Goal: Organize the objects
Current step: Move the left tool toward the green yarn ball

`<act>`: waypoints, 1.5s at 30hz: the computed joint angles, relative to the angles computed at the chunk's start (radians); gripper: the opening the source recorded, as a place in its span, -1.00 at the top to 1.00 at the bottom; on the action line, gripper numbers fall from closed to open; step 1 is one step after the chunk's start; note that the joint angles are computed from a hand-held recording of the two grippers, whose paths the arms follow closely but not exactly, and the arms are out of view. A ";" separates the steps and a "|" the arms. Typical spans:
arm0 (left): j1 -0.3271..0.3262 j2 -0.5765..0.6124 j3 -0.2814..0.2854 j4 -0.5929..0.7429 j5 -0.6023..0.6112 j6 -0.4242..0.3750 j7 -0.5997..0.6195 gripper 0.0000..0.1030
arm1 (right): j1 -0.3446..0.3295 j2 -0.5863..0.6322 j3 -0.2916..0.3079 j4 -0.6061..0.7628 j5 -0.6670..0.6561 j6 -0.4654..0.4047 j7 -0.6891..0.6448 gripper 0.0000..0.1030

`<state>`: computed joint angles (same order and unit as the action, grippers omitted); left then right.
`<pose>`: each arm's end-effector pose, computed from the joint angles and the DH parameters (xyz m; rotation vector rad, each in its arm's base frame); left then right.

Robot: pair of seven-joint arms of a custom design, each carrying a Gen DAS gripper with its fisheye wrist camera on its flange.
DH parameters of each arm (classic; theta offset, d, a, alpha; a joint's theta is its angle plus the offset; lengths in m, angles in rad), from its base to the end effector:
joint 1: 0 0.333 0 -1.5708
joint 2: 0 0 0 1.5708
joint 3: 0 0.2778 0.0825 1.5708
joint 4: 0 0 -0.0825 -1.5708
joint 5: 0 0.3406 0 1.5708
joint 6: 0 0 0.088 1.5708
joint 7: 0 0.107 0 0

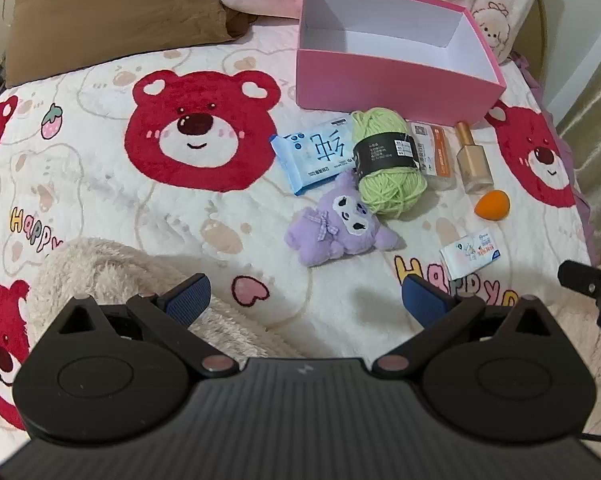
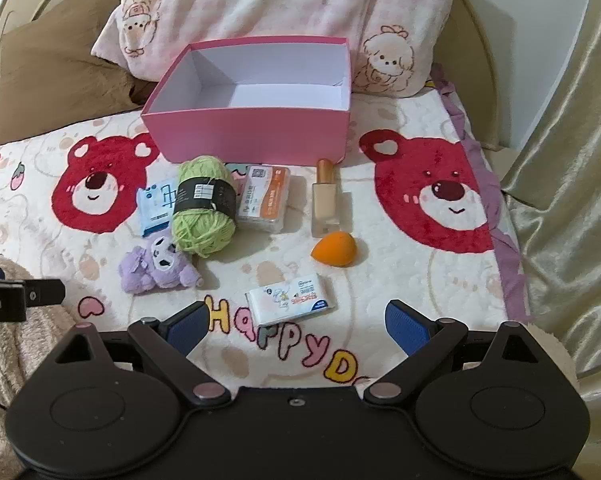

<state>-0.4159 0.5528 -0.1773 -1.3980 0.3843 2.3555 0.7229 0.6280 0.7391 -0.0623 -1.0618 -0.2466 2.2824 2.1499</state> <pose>0.5854 -0.3575 0.4176 -2.0787 1.9096 -0.5684 0.6075 0.3978 0.4329 -2.0174 1.7727 -0.4883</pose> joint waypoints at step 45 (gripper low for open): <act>0.000 -0.015 -0.016 0.002 -0.042 -0.016 -0.004 -1.00 | -0.013 -0.054 0.008 -0.112 0.013 0.102 0.005 -0.88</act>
<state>-0.4157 0.5381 -0.1929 -1.3960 0.3419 2.3397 0.7187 0.6152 0.6849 -0.0545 -1.1741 -0.2340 2.3840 2.1547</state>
